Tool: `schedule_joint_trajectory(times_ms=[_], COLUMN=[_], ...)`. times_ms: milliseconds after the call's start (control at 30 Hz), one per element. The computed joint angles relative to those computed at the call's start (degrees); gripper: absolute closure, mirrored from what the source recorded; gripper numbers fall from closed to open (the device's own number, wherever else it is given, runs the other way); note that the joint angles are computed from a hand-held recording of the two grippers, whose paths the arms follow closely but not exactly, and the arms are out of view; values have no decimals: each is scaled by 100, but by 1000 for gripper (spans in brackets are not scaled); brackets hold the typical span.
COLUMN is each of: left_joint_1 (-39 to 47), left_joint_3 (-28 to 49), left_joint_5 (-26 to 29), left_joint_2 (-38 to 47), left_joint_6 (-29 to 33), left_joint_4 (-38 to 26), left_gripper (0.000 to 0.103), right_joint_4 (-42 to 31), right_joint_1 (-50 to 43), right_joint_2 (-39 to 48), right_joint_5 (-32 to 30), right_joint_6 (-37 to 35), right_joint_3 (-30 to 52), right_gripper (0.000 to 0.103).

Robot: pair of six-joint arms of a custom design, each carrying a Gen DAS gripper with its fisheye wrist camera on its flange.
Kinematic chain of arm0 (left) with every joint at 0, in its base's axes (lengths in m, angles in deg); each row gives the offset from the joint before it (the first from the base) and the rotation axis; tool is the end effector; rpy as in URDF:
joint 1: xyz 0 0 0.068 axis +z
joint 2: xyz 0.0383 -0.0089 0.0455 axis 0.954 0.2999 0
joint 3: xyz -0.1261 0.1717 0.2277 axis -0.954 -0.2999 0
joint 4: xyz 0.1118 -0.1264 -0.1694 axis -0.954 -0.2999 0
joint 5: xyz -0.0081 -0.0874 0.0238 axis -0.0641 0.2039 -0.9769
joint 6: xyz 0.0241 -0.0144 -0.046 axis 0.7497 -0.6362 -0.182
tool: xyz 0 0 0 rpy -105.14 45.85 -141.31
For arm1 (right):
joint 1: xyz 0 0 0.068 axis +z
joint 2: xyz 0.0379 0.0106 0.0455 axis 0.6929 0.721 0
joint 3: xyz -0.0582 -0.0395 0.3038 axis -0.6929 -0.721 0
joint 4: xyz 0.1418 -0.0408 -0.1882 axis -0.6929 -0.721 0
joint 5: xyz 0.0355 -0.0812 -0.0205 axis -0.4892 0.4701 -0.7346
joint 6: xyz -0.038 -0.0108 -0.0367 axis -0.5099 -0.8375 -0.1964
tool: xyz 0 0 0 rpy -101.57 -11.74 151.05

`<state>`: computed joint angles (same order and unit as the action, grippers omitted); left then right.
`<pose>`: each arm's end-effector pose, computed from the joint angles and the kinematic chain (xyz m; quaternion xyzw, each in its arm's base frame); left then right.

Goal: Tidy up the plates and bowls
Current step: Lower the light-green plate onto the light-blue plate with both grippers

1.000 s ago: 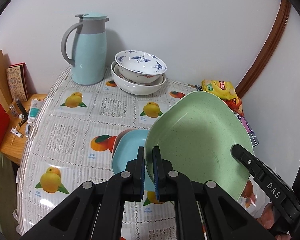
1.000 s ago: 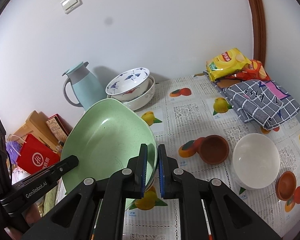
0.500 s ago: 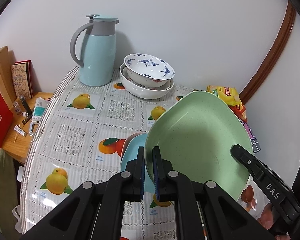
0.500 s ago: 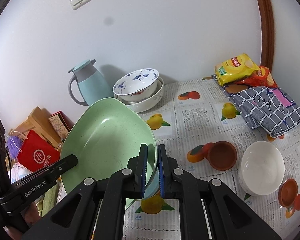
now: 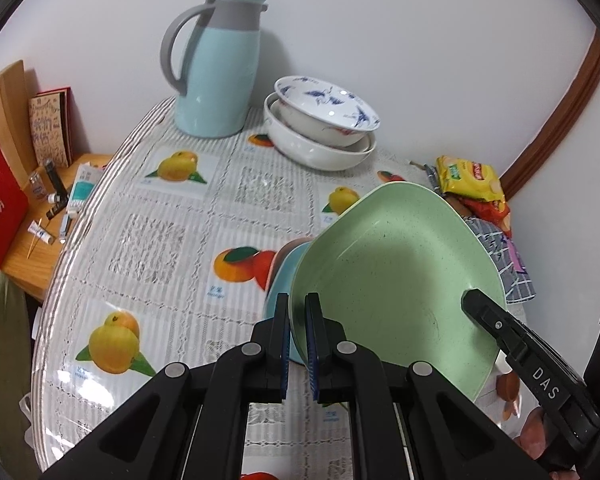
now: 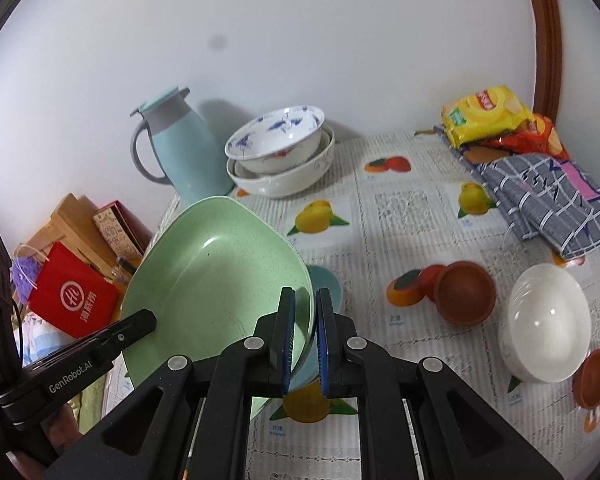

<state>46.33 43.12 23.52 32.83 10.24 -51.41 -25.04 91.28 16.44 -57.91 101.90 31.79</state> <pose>0.2004 -0.0933 0.1873 -0.1311 0.9384 -0.1132 0.2992 0.2328 0.2394 0.1762 -0.0065 0.9393 0.1336 0.3161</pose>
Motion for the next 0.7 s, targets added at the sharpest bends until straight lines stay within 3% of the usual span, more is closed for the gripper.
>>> schedule_joint_trajectory(times_ms=[400, 700], left_joint_1=[498, 599], left_joint_3=[-450, -378], left_joint_5=[574, 923], left_joint_2=[833, 1709], left_joint_6=[83, 107], left_joint_4=[1028, 1640], left_gripper=[95, 95], right_joint_4=[-47, -150], right_joint_1=[-7, -302], right_joint_2=[668, 1047], right_joint_5=[-174, -322], right_joint_6=[-41, -231], right_joint_3=[307, 554], right_gripper=[93, 93])
